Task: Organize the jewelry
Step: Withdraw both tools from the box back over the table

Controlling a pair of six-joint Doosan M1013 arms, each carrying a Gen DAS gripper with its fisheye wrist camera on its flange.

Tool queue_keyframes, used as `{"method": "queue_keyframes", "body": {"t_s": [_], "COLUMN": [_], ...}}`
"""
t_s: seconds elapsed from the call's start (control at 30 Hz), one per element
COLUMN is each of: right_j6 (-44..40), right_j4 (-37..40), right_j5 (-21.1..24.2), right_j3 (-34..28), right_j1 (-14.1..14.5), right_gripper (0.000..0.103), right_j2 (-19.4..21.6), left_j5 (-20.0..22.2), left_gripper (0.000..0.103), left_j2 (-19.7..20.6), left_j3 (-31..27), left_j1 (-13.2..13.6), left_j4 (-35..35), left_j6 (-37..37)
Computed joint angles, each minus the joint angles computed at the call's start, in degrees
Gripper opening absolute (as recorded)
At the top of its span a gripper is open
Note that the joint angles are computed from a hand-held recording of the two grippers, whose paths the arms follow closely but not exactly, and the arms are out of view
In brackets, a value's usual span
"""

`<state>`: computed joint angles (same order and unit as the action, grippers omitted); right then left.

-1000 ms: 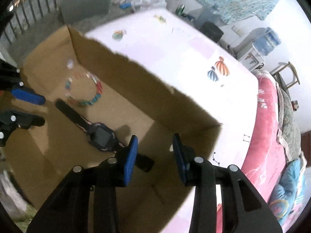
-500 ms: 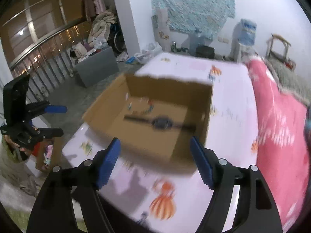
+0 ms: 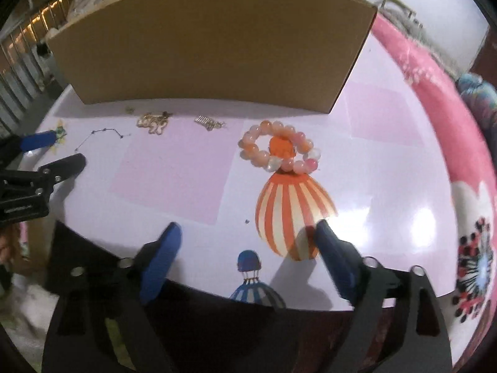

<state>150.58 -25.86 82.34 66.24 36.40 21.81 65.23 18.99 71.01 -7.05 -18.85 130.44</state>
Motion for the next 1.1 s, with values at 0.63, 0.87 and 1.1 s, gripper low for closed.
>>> {"method": "queue_keyframes", "body": {"t_s": [0.63,0.87,1.1], "right_j6": [4.6,2.8,10.9], "right_j4": [3.5,3.9,-4.0], "right_j5": [0.4,-7.2,-16.6], "right_j3": [0.3,4.5,11.0], "right_j1": [-1.6,-2.3,-2.2], "right_gripper": [0.097,0.097,0.097], "right_j2": [-0.1,-4.2,-10.6], "left_j5": [-0.2,0.5,-0.8], "left_gripper": [0.096,0.096,0.096], "left_j2": [0.6,0.7,0.0], "left_j3": [0.1,0.0,1.1], "left_j1": [0.7,0.9,0.9], "left_j4": [-1.3,-1.8,-2.3], "left_j6": [1.4,2.3,2.7]}}
